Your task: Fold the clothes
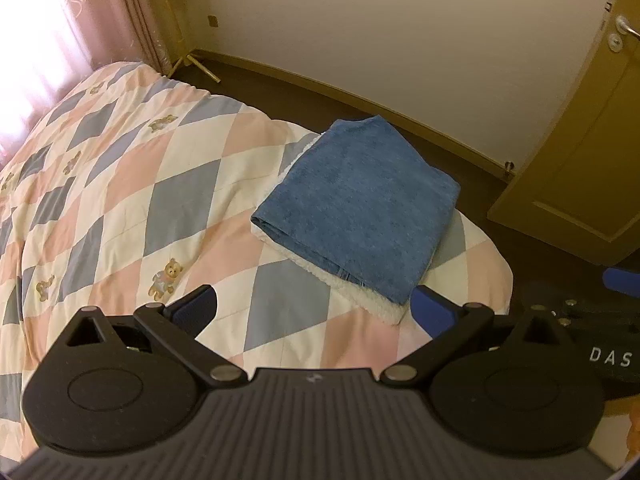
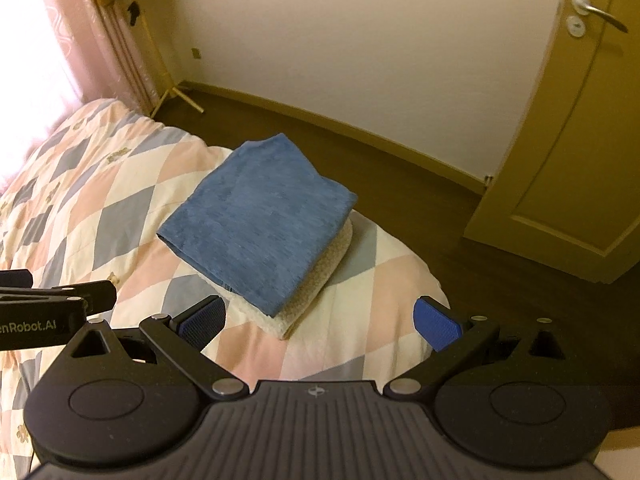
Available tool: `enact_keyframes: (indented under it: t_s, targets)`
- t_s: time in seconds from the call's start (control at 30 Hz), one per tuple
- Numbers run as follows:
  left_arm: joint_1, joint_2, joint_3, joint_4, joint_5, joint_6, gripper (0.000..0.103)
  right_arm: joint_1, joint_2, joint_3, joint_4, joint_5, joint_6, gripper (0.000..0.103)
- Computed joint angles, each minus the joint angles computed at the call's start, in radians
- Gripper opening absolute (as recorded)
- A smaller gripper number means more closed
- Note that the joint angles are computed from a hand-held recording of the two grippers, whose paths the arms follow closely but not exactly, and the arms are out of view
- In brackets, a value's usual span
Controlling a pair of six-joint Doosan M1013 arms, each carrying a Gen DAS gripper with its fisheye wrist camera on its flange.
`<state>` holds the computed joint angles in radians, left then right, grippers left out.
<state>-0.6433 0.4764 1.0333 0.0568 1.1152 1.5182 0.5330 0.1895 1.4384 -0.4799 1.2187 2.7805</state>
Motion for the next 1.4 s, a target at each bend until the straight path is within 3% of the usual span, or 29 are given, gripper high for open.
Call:
enact_keyframes:
  t_s: [0.6,1.4]
  targets:
    - [-0.017,0.067,-0.08,0.041,0.051,-0.072,0.102,-0.084,0.018,0.008,0.096,-0.074,-0.154,0.103]
    - [-0.03,0.138,-0.171,0.021,0.09,-0.073,0.102,-0.137,0.036,0.017,0.168,-0.059,-0.244,0.103]
